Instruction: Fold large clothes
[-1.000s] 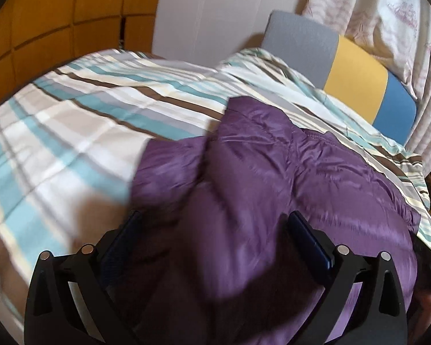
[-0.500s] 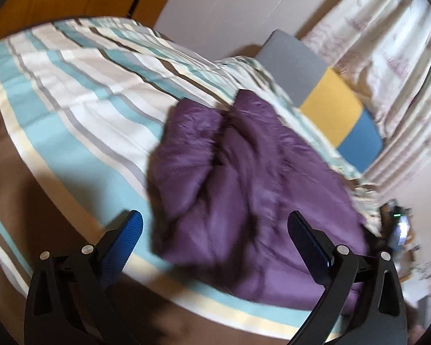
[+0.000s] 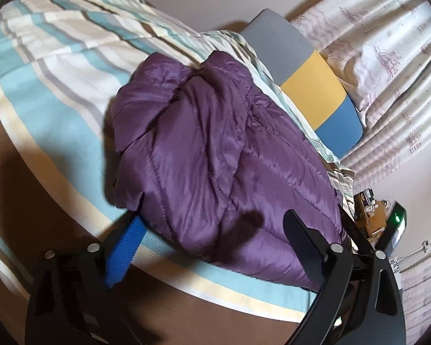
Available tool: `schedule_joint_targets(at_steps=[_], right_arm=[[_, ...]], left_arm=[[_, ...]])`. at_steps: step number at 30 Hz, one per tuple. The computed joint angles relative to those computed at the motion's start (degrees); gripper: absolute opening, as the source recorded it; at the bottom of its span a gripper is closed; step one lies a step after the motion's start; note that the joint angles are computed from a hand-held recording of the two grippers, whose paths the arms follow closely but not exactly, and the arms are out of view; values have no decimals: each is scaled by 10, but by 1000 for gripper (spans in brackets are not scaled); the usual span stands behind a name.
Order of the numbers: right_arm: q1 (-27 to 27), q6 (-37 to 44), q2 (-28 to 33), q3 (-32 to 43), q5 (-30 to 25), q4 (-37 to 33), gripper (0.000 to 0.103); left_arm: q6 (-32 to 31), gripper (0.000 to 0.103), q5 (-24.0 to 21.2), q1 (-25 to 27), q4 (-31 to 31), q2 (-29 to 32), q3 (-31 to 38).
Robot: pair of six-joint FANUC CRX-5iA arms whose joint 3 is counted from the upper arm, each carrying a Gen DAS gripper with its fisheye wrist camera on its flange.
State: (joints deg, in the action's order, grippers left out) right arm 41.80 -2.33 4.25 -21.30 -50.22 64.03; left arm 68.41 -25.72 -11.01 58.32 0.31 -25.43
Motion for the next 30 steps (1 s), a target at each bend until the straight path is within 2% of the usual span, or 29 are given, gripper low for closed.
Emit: schedule_joint_targets(at_steps=[2, 4, 6, 10, 14, 17, 20, 21, 24, 25, 27, 28, 30], right_arm=[[7, -17, -13, -14, 3, 4, 90], [16, -35, -31, -33, 4, 9, 90], [28, -51, -50, -52, 4, 14, 90], [52, -49, -69, -70, -16, 5, 89], [82, -35, -76, -78, -57, -9, 89], [96, -39, -87, -88, -68, -8, 89], [105, -56, -103, -103, -55, 4, 89], [106, -57, -103, -102, -54, 6, 89], [112, -44, -99, -96, -51, 5, 89], [113, -37, -95, -92, -48, 0, 88], [112, -35, -94, -90, -41, 2, 87], [110, -31, -94, -89, -29, 3, 79], [109, -14, -90, -82, -19, -3, 66]], left_arm=[[-5, 93, 3, -1, 9, 0, -2], [5, 88, -8, 0, 5, 2, 3], [-10, 87, -17, -3, 35, -1, -4], [-22, 87, -16, -10, 49, -3, -7], [9, 80, 8, -9, 94, 7, -13], [-20, 79, 51, -24, 165, 10, -27], [-52, 78, 77, -45, 196, 12, -30], [-58, 73, 82, -51, 202, 13, -30], [-80, 67, 96, -70, 229, 18, -29], [-110, 60, 100, -77, 267, 21, -31], [-119, 48, 98, -78, 309, 29, -29], [-131, 44, 98, -81, 341, 30, -32], [-159, 43, 104, -89, 375, 30, -34]])
